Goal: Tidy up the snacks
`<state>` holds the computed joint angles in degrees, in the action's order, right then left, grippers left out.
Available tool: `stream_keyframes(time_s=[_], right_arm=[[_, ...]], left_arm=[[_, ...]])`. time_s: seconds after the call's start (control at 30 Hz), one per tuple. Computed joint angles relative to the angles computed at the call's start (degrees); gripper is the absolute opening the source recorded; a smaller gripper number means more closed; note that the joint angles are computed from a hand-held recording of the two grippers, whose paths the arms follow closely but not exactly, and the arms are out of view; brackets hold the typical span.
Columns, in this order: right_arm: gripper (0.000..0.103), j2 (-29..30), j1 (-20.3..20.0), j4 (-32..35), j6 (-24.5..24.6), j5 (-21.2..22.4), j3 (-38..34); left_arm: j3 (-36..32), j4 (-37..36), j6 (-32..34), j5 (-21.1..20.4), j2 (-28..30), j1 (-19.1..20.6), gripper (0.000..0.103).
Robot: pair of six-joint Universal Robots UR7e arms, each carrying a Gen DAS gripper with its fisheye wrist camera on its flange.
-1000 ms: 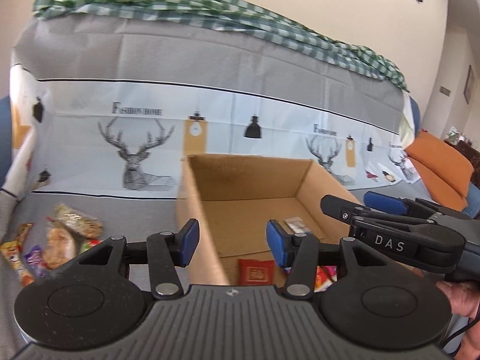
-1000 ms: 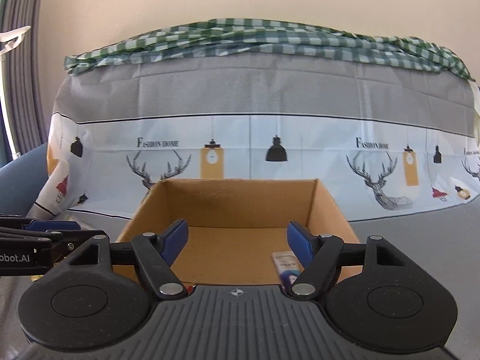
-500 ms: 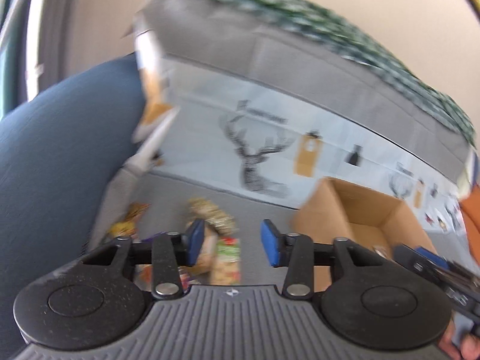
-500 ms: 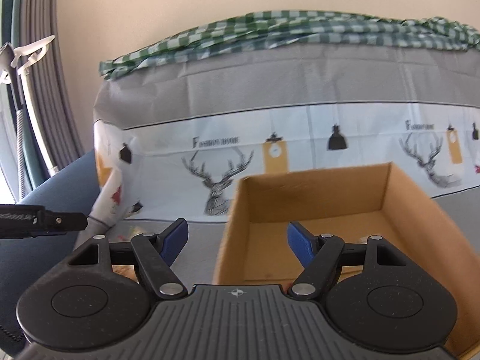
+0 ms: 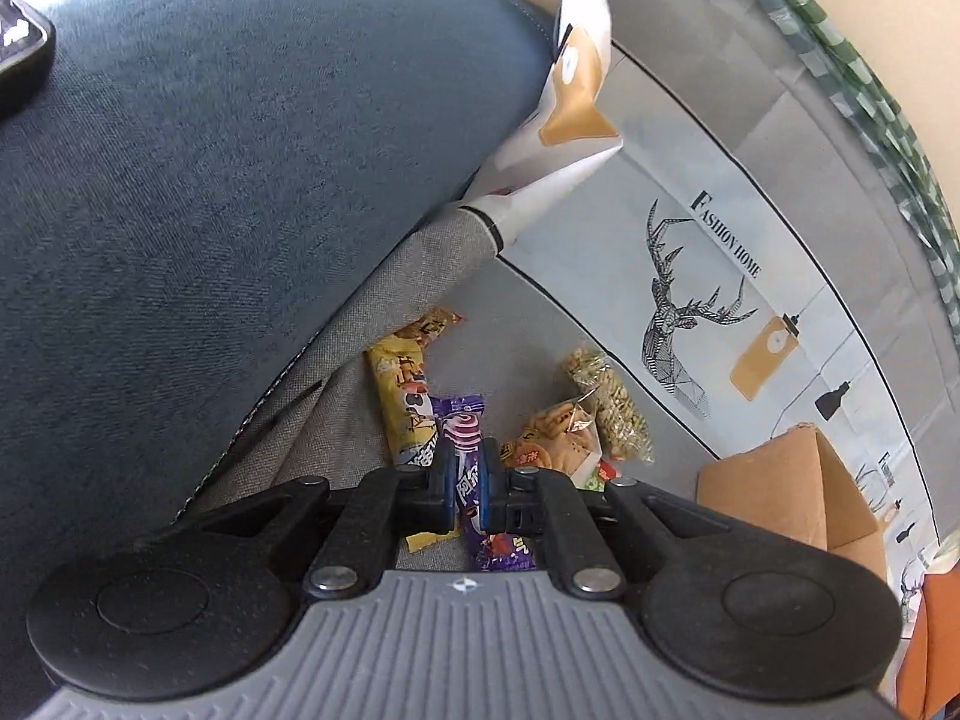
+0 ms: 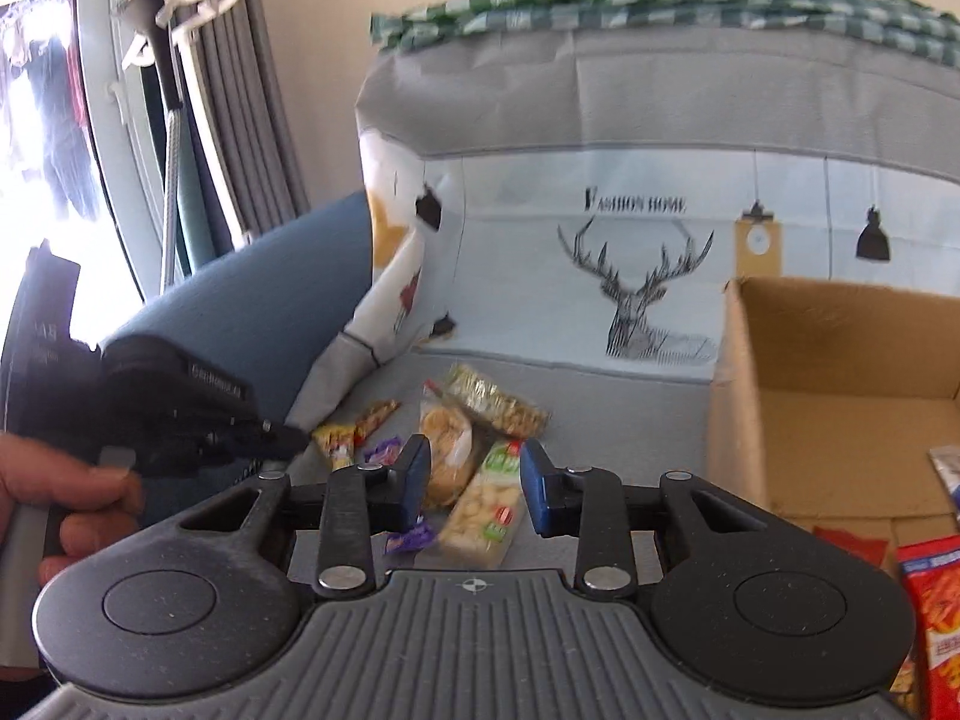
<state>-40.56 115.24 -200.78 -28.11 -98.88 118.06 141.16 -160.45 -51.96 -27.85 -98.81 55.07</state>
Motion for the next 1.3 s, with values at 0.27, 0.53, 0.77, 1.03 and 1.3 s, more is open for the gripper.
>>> stream_keyframes(time_s=[0.27, 0.53, 0.77, 1.03, 1.3], right_arm=[[0.036, 4.3, -1.2, 2.4, 1.3, -1.9, -2.7], [0.043, 8.7, -2.5, 4.0, 3.0, -3.0, -6.5], [0.054, 12.1, -2.8, 6.3, 4.1, -1.9, -10.4], [0.056, 14.8, -2.7, 9.4, 5.6, -4.7, -14.1], [0.047, 15.9, -2.3, 8.8, 3.0, -7.2, -14.7]], left_arm=[[-2.6, -0.1, 0.3, -1.8, 3.7, 3.4, 0.01], [-5.4, 5.6, -5.5, -1.4, 5.7, 6.0, 0.047], [-6.9, 7.4, -7.5, -2.4, 7.2, 7.7, 0.047], [-8.6, 8.9, -7.4, -2.1, 9.5, 8.7, 0.047], [-9.9, 10.8, -7.2, -0.8, 11.3, 9.1, 0.042]])
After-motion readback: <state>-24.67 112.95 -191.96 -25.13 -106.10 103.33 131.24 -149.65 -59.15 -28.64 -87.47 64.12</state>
